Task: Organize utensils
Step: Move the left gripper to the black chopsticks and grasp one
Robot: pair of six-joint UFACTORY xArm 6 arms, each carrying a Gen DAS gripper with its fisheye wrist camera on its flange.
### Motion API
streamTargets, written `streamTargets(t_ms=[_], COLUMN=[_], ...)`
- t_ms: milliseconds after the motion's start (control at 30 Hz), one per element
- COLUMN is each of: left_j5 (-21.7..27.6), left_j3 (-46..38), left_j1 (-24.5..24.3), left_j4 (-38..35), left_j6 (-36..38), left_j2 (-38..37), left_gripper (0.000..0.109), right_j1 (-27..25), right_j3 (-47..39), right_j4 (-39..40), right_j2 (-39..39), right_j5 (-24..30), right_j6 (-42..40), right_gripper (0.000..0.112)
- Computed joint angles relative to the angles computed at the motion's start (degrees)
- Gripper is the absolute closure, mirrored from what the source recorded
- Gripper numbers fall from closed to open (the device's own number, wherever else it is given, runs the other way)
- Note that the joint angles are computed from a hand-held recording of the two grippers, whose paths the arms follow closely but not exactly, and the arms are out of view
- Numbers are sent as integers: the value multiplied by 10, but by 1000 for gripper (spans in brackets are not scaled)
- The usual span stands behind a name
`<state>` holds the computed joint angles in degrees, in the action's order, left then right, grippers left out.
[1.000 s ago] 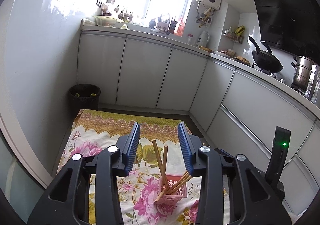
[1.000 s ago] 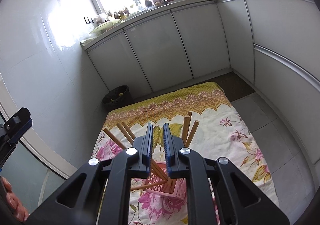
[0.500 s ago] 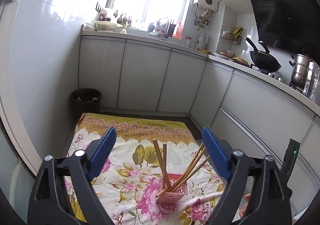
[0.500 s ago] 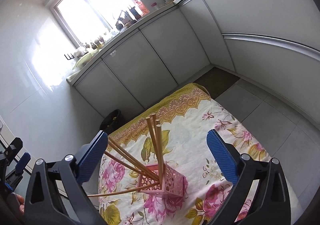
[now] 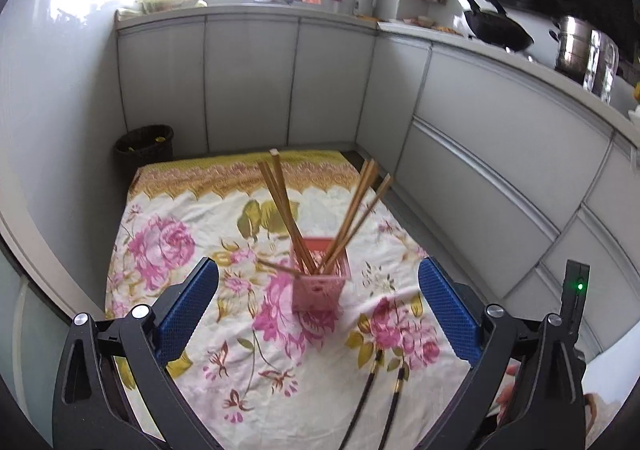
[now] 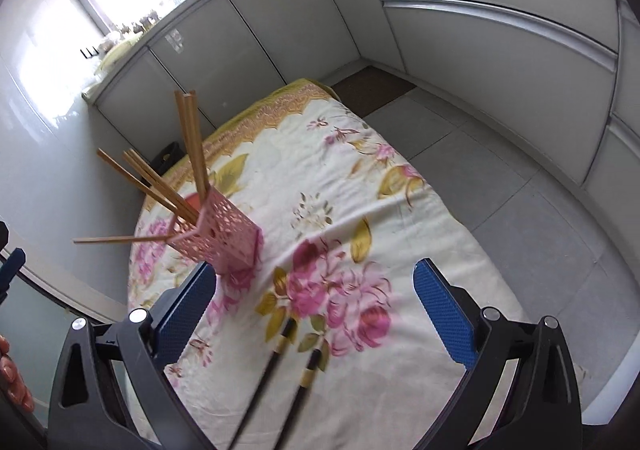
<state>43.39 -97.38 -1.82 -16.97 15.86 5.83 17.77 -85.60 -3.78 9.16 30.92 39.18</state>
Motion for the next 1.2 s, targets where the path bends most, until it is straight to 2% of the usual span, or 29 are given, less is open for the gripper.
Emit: streamTargets(t_ms=[167,233,367,500,600,767,900,967,1033,1067,1100,1167,1200], left_j5=[82,109,190,315,389,478,488,483,509,516,514,473,466], left_j3=[5,-1,-52,-158,-237,-394,-442,-444,-485,-490,-478,-409,-397], left_j1=[-26,-37,-55,-67,-73,-63,-58,-60,-66,-68,-73,-81,-83], left_j4=[33,44,54,66,67,47,46,48,59,63,71,84,86], left_j6=[17,20,32,14,-12,-59,-81,-75,-66,-62,-54,-37,-33], left_j2=[22,37,91,181,246,357,391,395,422,427,424,387,381], left_gripper=[13,13,13,13,13,13,13,22,37,50,60,65,72], right_j1=[8,9,0,-3,-2,1,2,1,-1,-3,-4,-4,-3], right_j3=[56,69,78,84,76,58,55,53,52,51,51,49,49], right_j4=[-161,-190,-87,-96,-84,-46,-26,-11,15,30,44,66,72], right_j2=[-37,-43,-41,-44,-39,-24,-20,-17,-14,-13,-11,-10,-9], right_j5=[13,29,70,101,131,162,171,175,179,182,183,184,182], right_j6=[76,84,5,1,-23,-68,-84,-93,-106,-112,-119,-129,-133], right_gripper=[16,16,16,16,16,16,16,16,16,16,16,16,16])
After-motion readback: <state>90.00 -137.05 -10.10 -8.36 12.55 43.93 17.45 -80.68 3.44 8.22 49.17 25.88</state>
